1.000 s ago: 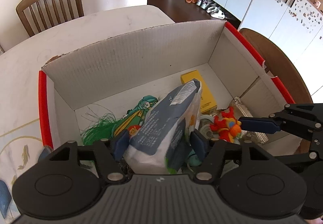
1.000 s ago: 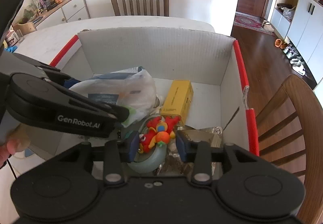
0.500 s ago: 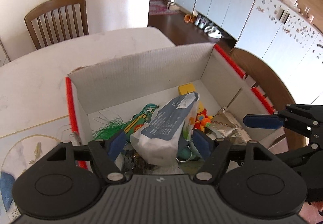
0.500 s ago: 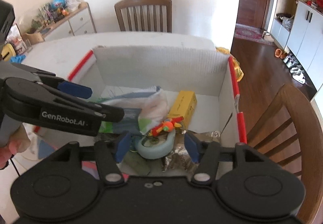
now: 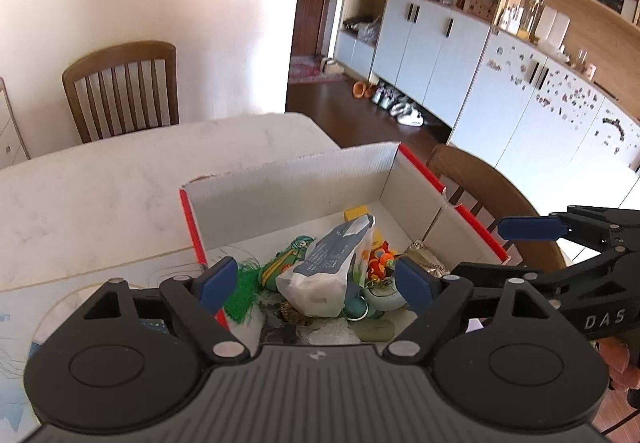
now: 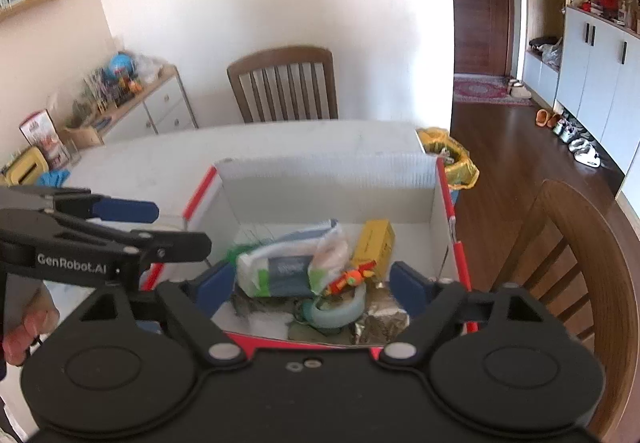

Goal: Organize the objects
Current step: 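Withdraw both tools up from the red box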

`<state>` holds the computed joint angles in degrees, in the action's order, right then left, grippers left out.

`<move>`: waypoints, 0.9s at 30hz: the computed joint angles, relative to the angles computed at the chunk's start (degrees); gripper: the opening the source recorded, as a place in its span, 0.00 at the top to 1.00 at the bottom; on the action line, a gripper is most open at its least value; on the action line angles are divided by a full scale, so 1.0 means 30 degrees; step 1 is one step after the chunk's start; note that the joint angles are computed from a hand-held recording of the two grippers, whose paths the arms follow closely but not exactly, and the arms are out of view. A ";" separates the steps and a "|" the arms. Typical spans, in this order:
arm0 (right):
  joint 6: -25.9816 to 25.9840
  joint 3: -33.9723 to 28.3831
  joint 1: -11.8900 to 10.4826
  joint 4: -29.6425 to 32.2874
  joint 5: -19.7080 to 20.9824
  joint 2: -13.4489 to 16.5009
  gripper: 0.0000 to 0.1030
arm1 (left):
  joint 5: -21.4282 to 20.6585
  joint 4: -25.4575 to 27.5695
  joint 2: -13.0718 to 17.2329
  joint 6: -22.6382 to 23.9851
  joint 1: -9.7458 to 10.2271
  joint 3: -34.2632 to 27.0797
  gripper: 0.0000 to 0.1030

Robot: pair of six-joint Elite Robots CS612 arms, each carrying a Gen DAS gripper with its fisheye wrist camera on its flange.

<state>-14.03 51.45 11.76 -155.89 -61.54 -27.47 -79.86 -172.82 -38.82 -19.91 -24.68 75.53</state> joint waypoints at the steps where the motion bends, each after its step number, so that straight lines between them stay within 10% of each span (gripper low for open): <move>1: 0.0166 0.0181 0.0012 -0.0281 0.0012 -0.0096 0.13 | 0.0032 -0.0200 -0.0112 -0.0018 0.0003 0.0196 0.16; 10: 0.1607 0.2140 0.0188 -0.3677 0.0150 -0.0967 0.01 | -0.0059 -0.2848 -0.1068 0.0948 -0.0040 0.2187 0.01; 27: 0.4047 0.5040 0.0535 -0.7371 -0.1298 -0.2231 0.01 | 0.0029 -0.5633 -0.2502 0.1747 -0.0214 0.4985 0.00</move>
